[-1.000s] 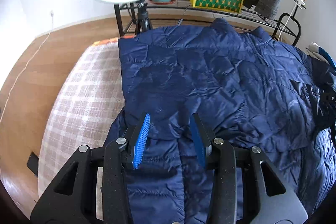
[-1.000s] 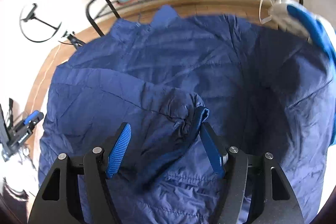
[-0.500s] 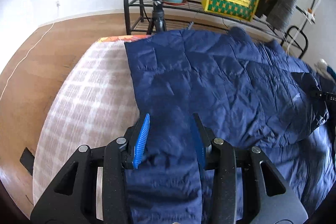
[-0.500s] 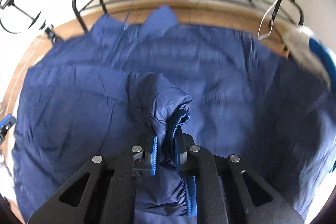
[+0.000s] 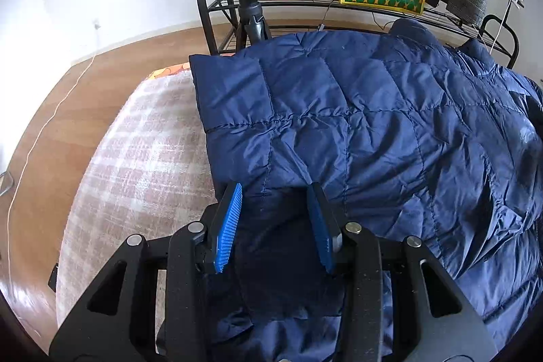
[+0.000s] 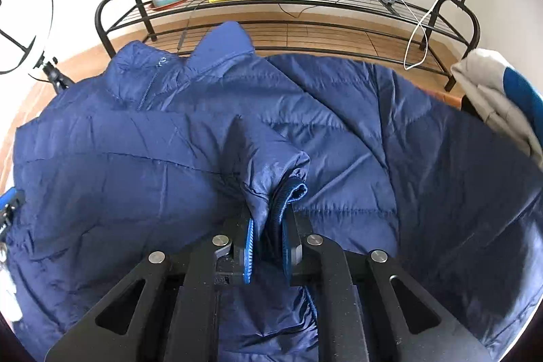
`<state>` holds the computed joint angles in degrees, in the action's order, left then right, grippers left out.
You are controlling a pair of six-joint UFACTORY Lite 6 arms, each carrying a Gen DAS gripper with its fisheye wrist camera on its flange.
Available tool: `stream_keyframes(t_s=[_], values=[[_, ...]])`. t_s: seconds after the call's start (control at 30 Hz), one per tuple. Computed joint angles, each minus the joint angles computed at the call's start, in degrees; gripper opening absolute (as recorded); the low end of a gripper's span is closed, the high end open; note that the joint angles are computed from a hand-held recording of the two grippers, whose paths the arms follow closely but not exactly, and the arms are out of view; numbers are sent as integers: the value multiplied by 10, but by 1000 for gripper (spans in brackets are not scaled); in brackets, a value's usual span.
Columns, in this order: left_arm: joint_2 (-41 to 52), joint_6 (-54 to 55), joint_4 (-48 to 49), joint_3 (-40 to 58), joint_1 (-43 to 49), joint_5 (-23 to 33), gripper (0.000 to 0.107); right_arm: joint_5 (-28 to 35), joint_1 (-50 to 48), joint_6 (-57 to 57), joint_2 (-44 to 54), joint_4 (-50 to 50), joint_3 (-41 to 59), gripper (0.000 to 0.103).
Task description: Fold large clothes
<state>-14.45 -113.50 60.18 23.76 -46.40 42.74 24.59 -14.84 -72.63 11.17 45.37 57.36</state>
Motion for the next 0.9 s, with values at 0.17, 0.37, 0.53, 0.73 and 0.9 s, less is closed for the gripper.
stream_keyframes(t_s=[0.17,0.37,0.53,0.73,0.9], values=[[-58,18,-51,12,-52,73,41,-15,-2,-7,-30,-32,-13,30],[-103,14,-121,111,-264,281,41,92,-84,-44,-130,-21,-40,39],[-35,-49,-143,264,-456,447,41,239,-204,-94,-220,-14,-43,46],[114,-99,-157,477,-591,554,41,466,-456,-227,-235,3,15,46],[251,-116,-161,652,-664,597,41,608,-664,-362,-119,1,121,46]])
